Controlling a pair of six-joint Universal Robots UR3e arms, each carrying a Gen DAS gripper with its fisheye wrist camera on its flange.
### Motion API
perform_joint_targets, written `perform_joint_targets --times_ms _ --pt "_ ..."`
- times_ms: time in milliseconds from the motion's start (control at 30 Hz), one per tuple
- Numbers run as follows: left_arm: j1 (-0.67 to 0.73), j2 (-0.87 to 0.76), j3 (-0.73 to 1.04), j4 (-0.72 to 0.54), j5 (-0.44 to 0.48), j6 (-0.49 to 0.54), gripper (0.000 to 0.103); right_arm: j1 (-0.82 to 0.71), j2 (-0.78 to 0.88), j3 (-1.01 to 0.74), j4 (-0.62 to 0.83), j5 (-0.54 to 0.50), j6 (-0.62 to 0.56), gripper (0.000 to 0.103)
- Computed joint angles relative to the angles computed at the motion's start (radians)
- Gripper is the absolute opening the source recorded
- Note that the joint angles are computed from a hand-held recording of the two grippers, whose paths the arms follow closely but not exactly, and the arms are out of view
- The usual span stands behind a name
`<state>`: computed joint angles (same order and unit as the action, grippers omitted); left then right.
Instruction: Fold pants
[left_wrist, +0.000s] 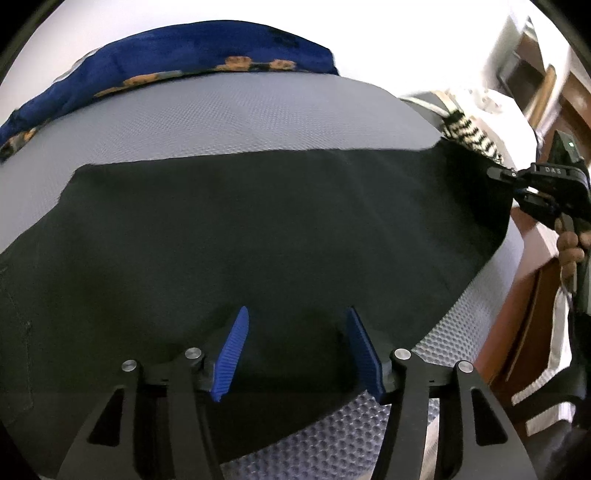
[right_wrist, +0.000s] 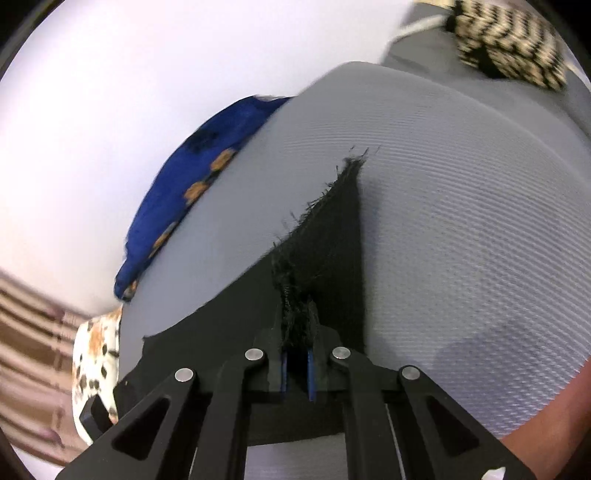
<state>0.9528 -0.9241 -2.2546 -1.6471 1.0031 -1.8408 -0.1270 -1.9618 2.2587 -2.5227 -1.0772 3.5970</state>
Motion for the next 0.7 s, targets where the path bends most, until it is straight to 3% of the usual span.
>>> perform_joint_targets --times_ms 233,433,700 --pt "0.199 -0.061 0.113 -0.149 -0.045 0.076 0.058 0.234 0.281 -0.243 -0.102 -0.043 0.069 0.008" --pt "0.355 -0.183 0.224 -0.202 -0.090 0.066 0.059 0.406 0.535 -0.486 -0.140 -0.039 0.113 0.008" --pt "0.471 -0.240 0.271 -0.214 -0.162 0.058 0.059 0.619 0.867 -0.904 -0.040 -0.029 0.115 0.008"
